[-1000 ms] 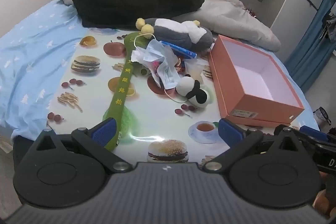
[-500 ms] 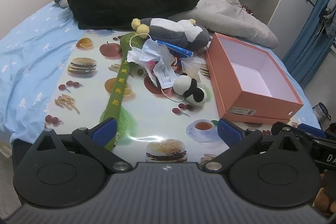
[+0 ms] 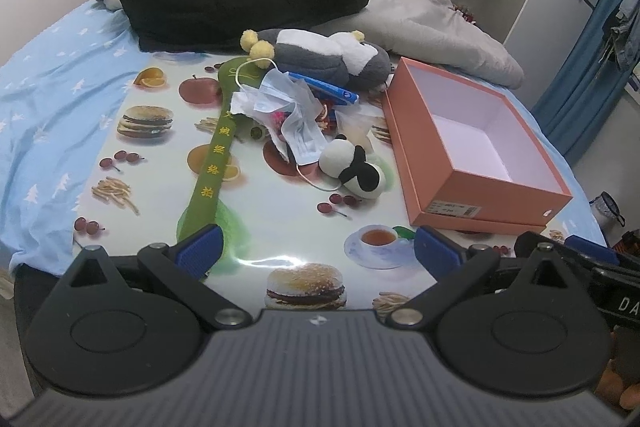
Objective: Organize soft objects
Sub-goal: 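Move both tools toward the pile of soft items on the bed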
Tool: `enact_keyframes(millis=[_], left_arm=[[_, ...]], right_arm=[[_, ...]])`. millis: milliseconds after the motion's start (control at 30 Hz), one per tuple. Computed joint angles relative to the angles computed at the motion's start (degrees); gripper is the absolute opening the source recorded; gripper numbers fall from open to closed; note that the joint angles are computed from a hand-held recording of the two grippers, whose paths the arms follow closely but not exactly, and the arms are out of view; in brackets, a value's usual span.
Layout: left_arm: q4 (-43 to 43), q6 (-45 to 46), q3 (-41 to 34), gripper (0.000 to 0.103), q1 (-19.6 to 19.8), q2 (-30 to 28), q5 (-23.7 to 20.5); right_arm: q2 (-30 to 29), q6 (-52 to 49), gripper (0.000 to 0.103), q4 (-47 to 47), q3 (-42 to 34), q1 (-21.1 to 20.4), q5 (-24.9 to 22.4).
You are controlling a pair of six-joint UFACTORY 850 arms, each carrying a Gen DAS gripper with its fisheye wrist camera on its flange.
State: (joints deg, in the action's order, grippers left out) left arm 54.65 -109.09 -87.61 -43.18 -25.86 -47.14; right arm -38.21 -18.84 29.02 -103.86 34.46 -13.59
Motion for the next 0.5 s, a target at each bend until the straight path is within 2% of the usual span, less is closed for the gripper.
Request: enact_keyframes(millis=[167, 500], left_arm=[[-0.33, -0.84, 0.01, 0.099, 0.34, -0.13, 0.47], [0.07, -1.72, 1.13, 0.097, 0.50, 0.61, 0.92]], right_arm=[[-0.02, 0.64, 0.103, -0.91, 0.23, 0.06, 0.39], [-0.31, -1.27, 0.103, 0.81, -0.06, 0.08, -0.28]])
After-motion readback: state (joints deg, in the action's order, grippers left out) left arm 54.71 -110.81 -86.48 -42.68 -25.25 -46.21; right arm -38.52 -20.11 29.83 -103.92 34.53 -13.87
